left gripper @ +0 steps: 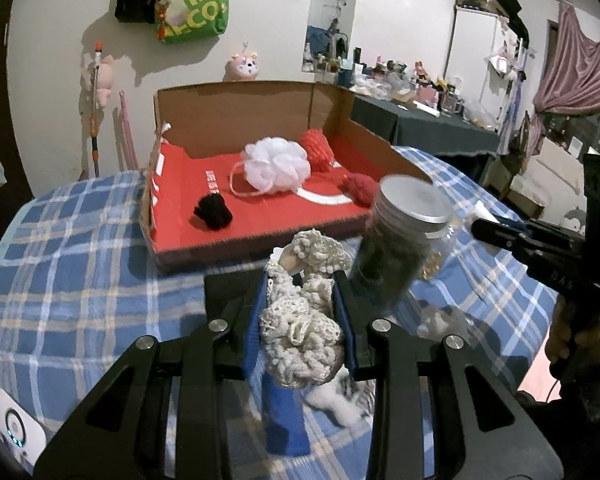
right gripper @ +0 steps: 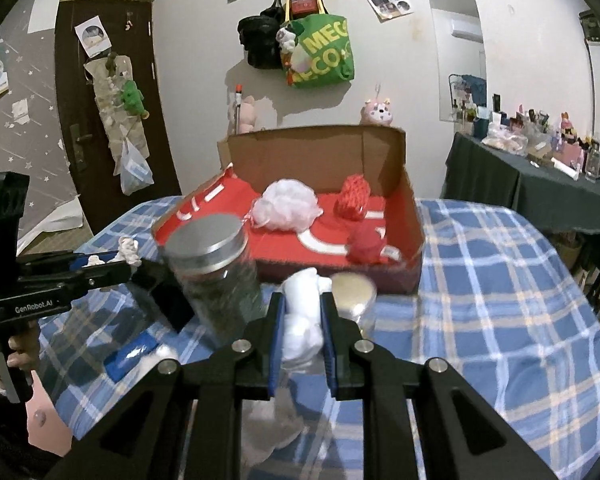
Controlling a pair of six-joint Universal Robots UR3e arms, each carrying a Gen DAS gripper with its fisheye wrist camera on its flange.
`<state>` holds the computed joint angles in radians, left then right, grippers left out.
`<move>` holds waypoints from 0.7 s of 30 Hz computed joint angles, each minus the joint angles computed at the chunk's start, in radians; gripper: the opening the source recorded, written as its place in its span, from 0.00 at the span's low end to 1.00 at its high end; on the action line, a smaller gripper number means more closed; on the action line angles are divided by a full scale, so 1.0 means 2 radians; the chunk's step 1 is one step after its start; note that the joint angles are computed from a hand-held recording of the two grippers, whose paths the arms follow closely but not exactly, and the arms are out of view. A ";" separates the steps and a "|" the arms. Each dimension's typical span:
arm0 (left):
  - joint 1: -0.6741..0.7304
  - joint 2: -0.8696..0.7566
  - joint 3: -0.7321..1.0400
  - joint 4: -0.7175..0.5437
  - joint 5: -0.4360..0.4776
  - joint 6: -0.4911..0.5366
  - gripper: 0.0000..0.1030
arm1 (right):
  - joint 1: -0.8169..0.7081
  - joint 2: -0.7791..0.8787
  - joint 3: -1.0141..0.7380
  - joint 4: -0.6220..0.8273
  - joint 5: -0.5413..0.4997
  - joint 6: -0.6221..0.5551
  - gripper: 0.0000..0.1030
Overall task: Organize soft objects
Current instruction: 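Carry the scrunchie and white cloth up and over into the box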
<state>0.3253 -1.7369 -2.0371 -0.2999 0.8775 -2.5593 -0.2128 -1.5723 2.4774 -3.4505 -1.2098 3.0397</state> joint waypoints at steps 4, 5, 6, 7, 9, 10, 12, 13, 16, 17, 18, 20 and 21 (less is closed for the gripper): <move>-0.014 -0.032 0.064 -0.031 0.009 -0.006 0.29 | -0.006 0.015 -0.051 0.042 0.009 -0.018 0.18; -0.019 -0.040 0.082 -0.042 0.011 -0.004 0.29 | -0.009 0.023 -0.073 0.063 0.016 -0.027 0.18; -0.025 -0.052 0.106 -0.056 0.014 -0.003 0.29 | -0.010 0.028 -0.087 0.077 0.019 -0.033 0.18; -0.030 -0.061 0.124 -0.067 0.018 -0.001 0.29 | -0.010 0.038 -0.110 0.098 0.023 -0.042 0.18; -0.046 -0.088 0.177 -0.099 0.029 0.007 0.29 | -0.012 0.056 -0.155 0.144 0.036 -0.058 0.18; -0.051 -0.098 0.196 -0.110 0.032 0.010 0.29 | -0.010 0.069 -0.184 0.171 0.039 -0.066 0.18; -0.066 -0.126 0.250 -0.144 0.045 0.018 0.29 | -0.008 0.095 -0.244 0.229 0.047 -0.085 0.18; -0.073 -0.143 0.281 -0.163 0.053 0.021 0.29 | -0.006 0.106 -0.267 0.251 0.049 -0.091 0.18; -0.094 -0.196 0.377 -0.223 0.075 0.028 0.29 | 0.005 0.155 -0.368 0.339 0.044 -0.117 0.18; -0.100 -0.213 0.409 -0.240 0.083 0.028 0.29 | 0.008 0.172 -0.400 0.368 0.043 -0.126 0.18; -0.107 -0.234 0.446 -0.262 0.093 0.028 0.29 | 0.013 0.196 -0.444 0.399 0.036 -0.134 0.18; -0.121 -0.282 0.533 -0.314 0.110 0.029 0.29 | 0.019 0.237 -0.514 0.460 0.031 -0.149 0.18; -0.126 -0.302 0.568 -0.334 0.118 0.031 0.29 | 0.021 0.256 -0.547 0.488 0.030 -0.151 0.18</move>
